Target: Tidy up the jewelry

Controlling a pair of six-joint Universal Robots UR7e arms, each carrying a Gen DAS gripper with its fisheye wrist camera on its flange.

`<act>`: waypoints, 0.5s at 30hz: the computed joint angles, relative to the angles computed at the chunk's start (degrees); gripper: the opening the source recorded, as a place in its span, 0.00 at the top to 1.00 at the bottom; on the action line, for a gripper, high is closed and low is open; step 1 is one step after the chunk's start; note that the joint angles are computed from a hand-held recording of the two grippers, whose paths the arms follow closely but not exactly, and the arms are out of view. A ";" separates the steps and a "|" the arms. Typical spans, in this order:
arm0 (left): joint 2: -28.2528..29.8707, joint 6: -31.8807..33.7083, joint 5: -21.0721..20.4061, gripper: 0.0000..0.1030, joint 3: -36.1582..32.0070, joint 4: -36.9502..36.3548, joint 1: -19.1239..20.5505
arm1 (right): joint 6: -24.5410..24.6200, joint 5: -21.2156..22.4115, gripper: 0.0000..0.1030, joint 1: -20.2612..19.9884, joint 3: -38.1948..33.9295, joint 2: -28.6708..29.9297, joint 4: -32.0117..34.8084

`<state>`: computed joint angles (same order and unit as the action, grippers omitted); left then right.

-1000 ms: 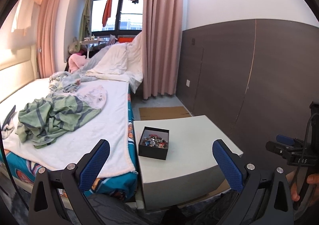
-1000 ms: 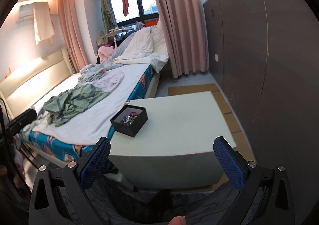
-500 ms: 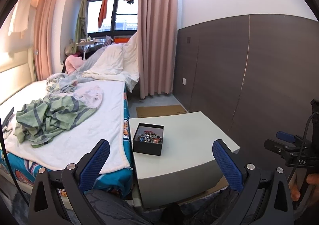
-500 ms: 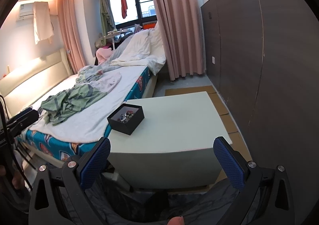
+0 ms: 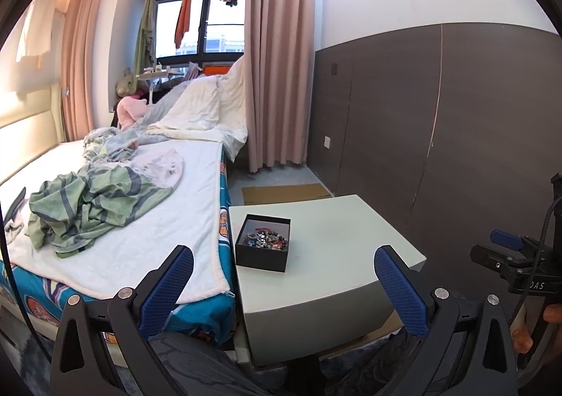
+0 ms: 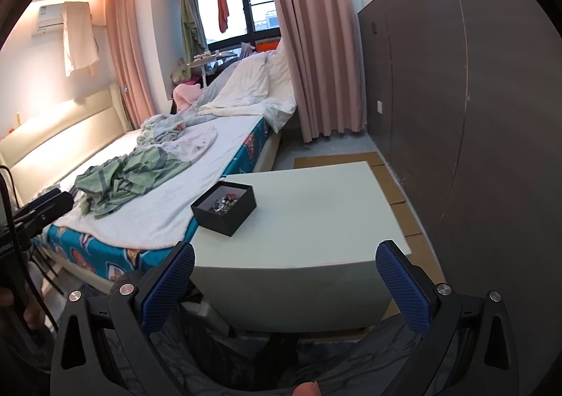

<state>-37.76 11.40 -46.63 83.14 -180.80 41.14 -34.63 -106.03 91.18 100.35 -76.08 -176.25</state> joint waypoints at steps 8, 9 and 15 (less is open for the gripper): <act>0.04 -0.37 0.54 0.00 0.30 -0.26 0.25 | -0.14 0.04 0.00 0.10 -0.05 -0.17 0.55; 0.07 -0.40 0.55 0.00 0.28 -0.29 0.26 | -0.10 -0.19 0.00 0.17 -0.20 -0.03 0.61; 0.01 -0.68 0.83 0.00 0.46 -0.50 0.48 | 0.58 -0.20 0.00 0.10 -0.47 -0.32 1.95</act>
